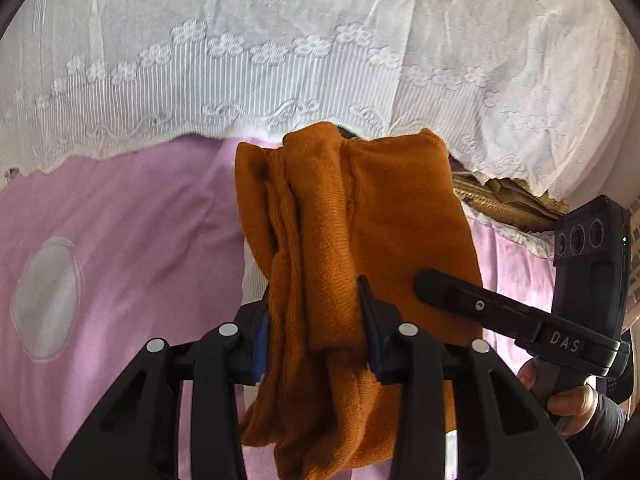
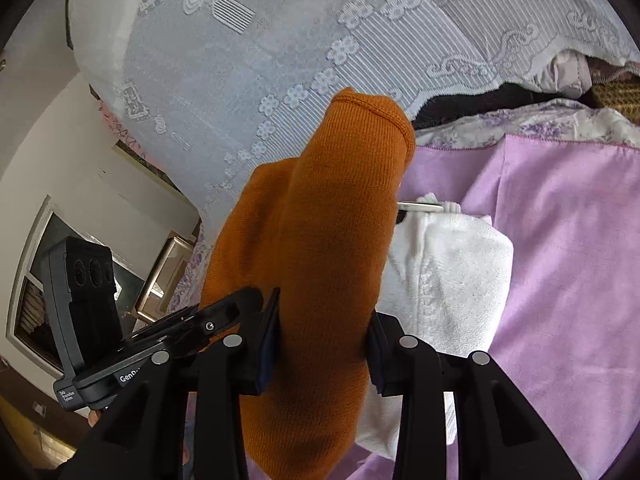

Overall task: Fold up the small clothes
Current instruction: 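Lift the cardigan stack with both tools and lower it onto the white hat, then open both tools and release the cardigan on the white hat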

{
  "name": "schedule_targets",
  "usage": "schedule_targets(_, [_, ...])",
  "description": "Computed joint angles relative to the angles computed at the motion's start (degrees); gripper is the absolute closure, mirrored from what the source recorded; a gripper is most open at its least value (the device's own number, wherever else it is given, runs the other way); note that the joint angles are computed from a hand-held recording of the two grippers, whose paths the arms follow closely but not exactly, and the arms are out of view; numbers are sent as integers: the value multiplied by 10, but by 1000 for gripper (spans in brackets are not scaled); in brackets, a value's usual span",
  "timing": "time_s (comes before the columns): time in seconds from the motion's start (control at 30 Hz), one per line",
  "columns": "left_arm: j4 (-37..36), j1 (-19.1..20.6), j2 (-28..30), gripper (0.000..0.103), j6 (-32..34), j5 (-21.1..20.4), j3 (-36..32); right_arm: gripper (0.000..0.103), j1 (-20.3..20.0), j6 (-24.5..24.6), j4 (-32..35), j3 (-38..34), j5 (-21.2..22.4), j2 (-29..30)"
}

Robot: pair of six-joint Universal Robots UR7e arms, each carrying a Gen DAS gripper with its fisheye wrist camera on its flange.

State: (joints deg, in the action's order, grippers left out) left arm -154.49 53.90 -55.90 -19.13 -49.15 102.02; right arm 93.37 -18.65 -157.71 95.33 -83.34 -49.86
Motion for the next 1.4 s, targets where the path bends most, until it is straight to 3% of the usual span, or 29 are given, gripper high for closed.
schedule_targets(0.03, [7,12,8,66,-13,-10,-3,66,-5,1,7,-10,-12,13])
schedule_targets(0.1, [17,32,23,56,-34,-20,-5,64,-14,6,22,-27,-43,34])
schedule_targets(0.17, [-10,36,34,26,-31,-4,5,59,-32,8,30,-34,-29,44])
schedule_targets(0.23, [-16,39,42,13,-34,15,2,59,-44,3,42,-39,-1,45])
schedule_targets(0.33, [-36,50,47,7,-34,-1,2,59,-41,-11,36,-37,-8,46])
schedule_targets(0.43, [-36,52,44,8,-42,-9,2,56,-39,-4,33,-30,-12,40])
schedule_targets(0.63, [-46,13,12,11,-8,65,20,51,-18,-22,-43,7,-48,1])
schedule_targets(0.8, [6,26,19,11,-29,96,-12,64,4,-42,-54,-4,-53,5])
schedule_targets(0.97, [-13,30,41,9,-9,131,-8,64,13,-68,-64,-14,-89,34])
schedule_targets(1.17, [-41,33,60,5,19,142,-13,65,10,-85,-80,-17,-107,52])
schedule_targets(1.4, [-1,25,56,5,-22,155,-18,65,15,-63,-80,-11,-110,42])
